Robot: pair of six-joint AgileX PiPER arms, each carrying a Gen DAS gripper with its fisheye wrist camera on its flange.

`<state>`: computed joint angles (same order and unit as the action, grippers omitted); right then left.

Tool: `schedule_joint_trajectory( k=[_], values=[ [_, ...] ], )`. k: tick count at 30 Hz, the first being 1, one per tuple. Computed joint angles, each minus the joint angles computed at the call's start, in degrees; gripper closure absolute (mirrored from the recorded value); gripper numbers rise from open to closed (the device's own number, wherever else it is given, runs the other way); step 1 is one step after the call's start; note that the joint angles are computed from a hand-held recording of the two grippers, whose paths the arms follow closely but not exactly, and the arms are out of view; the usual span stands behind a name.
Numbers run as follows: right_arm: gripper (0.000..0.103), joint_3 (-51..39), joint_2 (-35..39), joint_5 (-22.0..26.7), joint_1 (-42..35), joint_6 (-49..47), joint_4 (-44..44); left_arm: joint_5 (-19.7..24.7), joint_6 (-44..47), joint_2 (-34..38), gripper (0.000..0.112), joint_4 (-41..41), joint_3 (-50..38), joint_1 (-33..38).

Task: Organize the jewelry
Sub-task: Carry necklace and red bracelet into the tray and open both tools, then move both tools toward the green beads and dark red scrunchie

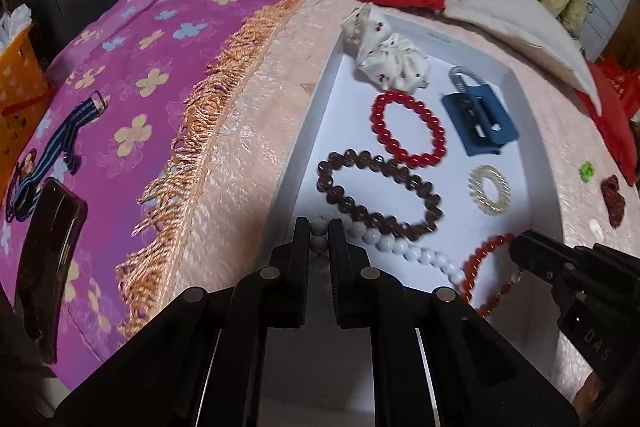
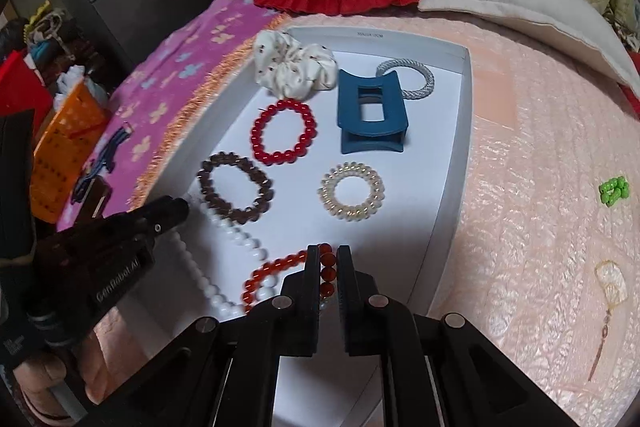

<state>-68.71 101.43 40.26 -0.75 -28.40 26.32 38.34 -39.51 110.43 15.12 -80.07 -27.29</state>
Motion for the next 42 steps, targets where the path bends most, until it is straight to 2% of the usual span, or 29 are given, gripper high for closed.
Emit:
schedule_joint_trajectory(
  k=[6,11,13,14,16,17,19,20,21,22,26,28,29,33,38,42],
  values=[
    [0.096,-4.5,4.9,-1.4,1.7,5.8,-5.8,1.2,1.5,3.5,0.105,-0.7,-4.4,0.9],
    [0.096,-9.4,8.1,-0.7,1.7,8.8,-8.0,2.6,1.1,6.0,0.105,0.2,-8.5,0.7],
    [0.096,-10.6,8.6,-0.4,1.7,8.6,-8.1,1.8,0.4,5.5,0.104,0.5,-7.8,0.7],
    [0.096,-10.4,8.3,-0.3,1.7,8.0,-7.9,1.2,0.8,4.8,0.103,-0.4,-7.0,0.8],
    [0.096,-9.6,7.3,-0.3,1.6,6.4,-7.0,-0.4,3.2,3.2,0.092,-4.3,-5.1,1.6],
    [0.094,-9.2,6.8,-0.2,1.4,5.8,-6.4,-1.6,4.2,1.7,0.09,-6.4,-3.4,1.8],
    [0.079,-7.7,5.3,-0.4,0.9,4.7,-4.8,-2.9,4.1,-0.6,0.087,-7.3,-1.1,1.6],
    [0.065,-6.5,4.3,-1.0,0.6,3.7,-3.2,-3.1,3.6,-2.3,0.087,-7.0,0.1,1.1],
    [0.061,-5.4,3.3,-1.6,0.3,2.7,-1.9,-3.0,2.6,-3.7,0.087,-6.3,1.1,0.5],
    [0.061,-4.2,2.1,-2.1,-0.1,2.0,-0.9,-2.9,1.9,-4.6,0.087,-5.7,1.7,0.1],
    [0.061,1.2,-4.6,-0.9,-3.4,-4.0,4.4,-2.5,-8.3,-11.4,0.085,4.1,6.6,-4.4],
    [0.061,4.3,-8.5,0.4,-6.1,-8.0,7.9,-1.8,-15.0,-14.6,0.073,9.8,9.2,-7.3],
    [0.061,6.0,-10.6,1.2,-7.9,-10.3,9.7,-1.1,-19.2,-16.1,0.072,13.1,10.5,-9.2],
    [0.06,12.9,-18.7,4.7,-16.2,-19.3,15.6,1.3,-28.1,-19.7,0.071,18.6,13.5,-14.9],
    [0.06,20.5,-27.6,6.8,-25.6,-29.1,18.5,7.8,-40.0,-21.0,0.071,26.4,13.9,-25.6],
    [0.06,24.7,-32.6,11.1,-35.4,-36.8,21.3,13.4,-45.2,-20.7,0.071,30.2,12.1,-33.3]
  ],
)
